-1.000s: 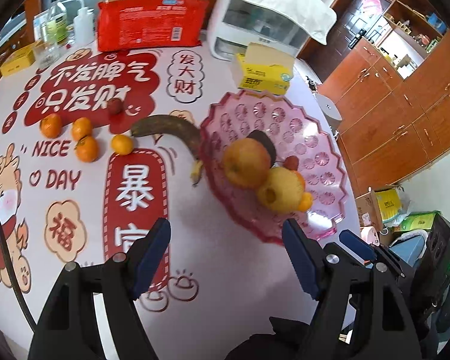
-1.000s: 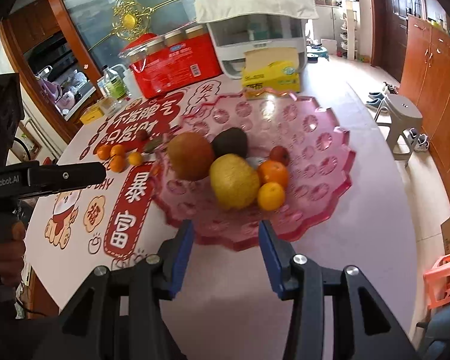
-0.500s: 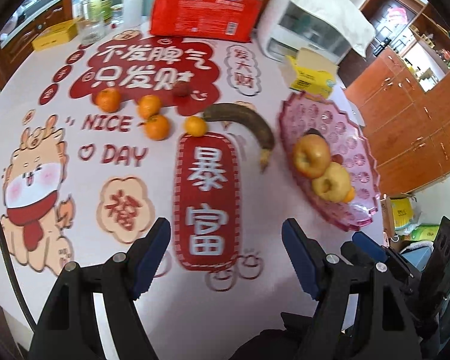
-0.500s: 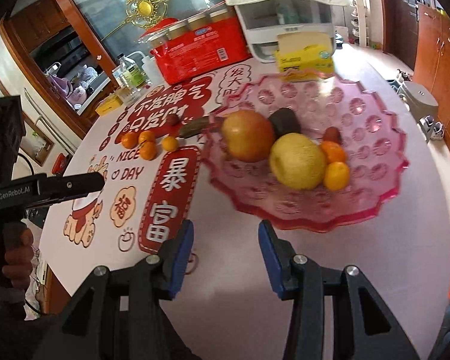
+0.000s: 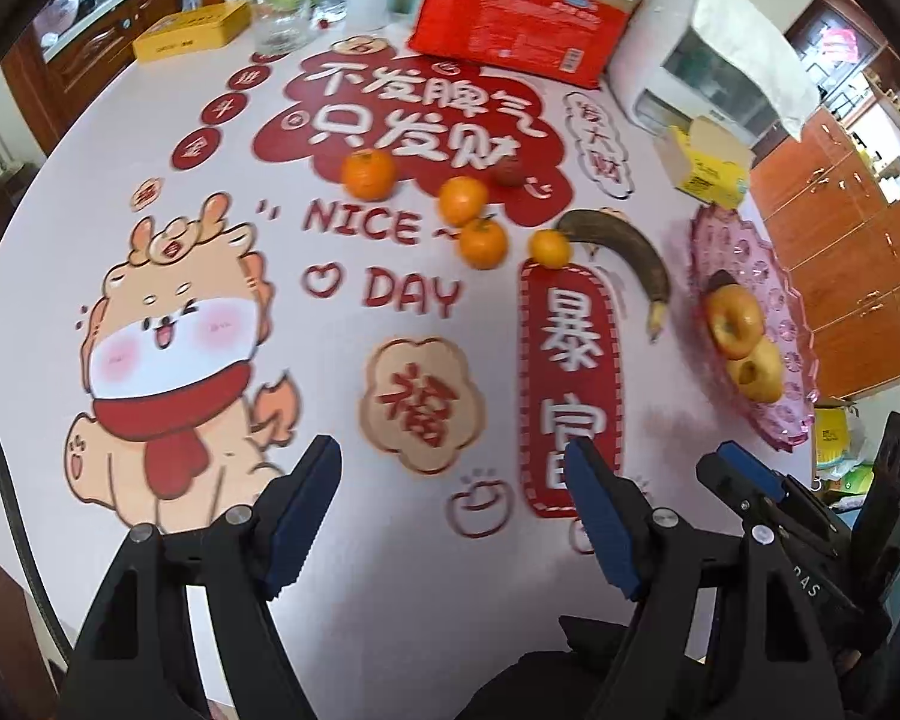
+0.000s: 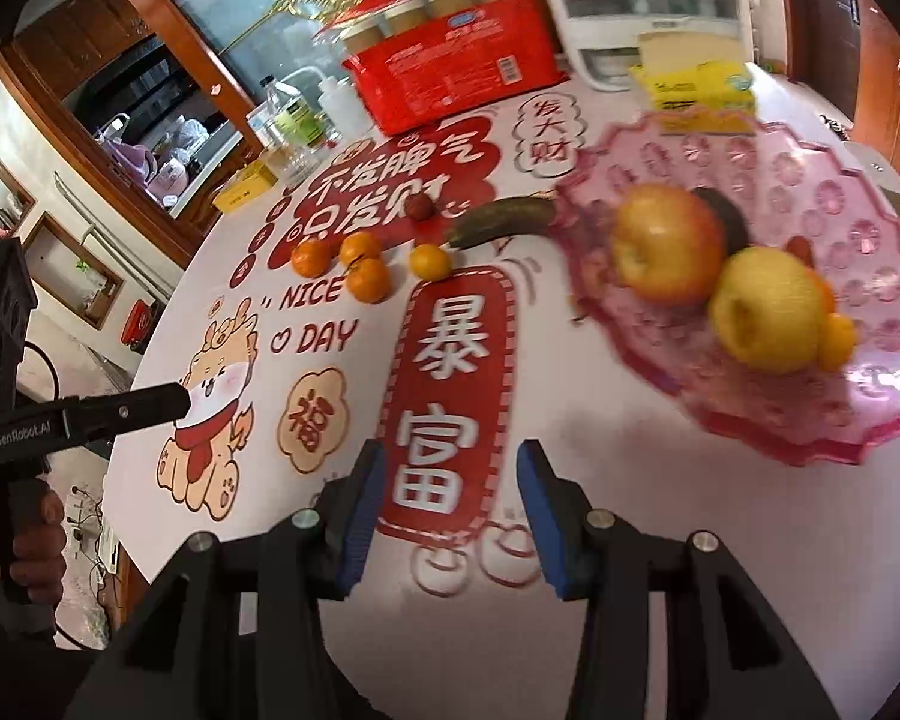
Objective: Organize fruits
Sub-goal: 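Move both tools back toward the remaining oranges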
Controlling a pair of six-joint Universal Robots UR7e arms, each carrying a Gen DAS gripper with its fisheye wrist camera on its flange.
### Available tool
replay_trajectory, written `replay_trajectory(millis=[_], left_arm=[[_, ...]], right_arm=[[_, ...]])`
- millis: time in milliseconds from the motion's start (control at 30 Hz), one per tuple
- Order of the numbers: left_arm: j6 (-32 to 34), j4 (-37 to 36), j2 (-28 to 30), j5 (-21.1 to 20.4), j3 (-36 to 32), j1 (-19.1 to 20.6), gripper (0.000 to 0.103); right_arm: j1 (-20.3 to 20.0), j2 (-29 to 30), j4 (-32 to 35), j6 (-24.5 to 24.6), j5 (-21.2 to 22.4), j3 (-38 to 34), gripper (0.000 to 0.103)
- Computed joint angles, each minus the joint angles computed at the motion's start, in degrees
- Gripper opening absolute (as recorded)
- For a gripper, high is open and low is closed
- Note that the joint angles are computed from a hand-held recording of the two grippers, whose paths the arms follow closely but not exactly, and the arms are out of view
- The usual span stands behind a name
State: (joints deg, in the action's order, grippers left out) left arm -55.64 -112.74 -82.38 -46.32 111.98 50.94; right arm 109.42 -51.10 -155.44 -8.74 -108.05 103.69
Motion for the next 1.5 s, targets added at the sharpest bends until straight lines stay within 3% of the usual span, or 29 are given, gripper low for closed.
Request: replay_trajectory(millis=[367,633,1133,1500], left_arm=[[1.47,8.91,-4.32,1.0,-1.53,4.7,0.079],[10.76,7.59,-1.24,2.39,-7.49,9.41,0.079],[28.36,1.95,9.87,1.76,-22.19,16.11,0.079],[35.7,-5.26,15.96,-3.56,-26.86,19.98,0.079]], right_arm=[[2.9,8.6,4.2,5.73,0.44,-6.04,0.045],[4.68,14.47,6.35,7.58,-0.6,-12.41,0.045],[6.66,24.62,10.79,3.02,-8.33,-27.48,0.045],[6.88,29.44,12.24,-1.17,-11.89,-33.67,0.045]])
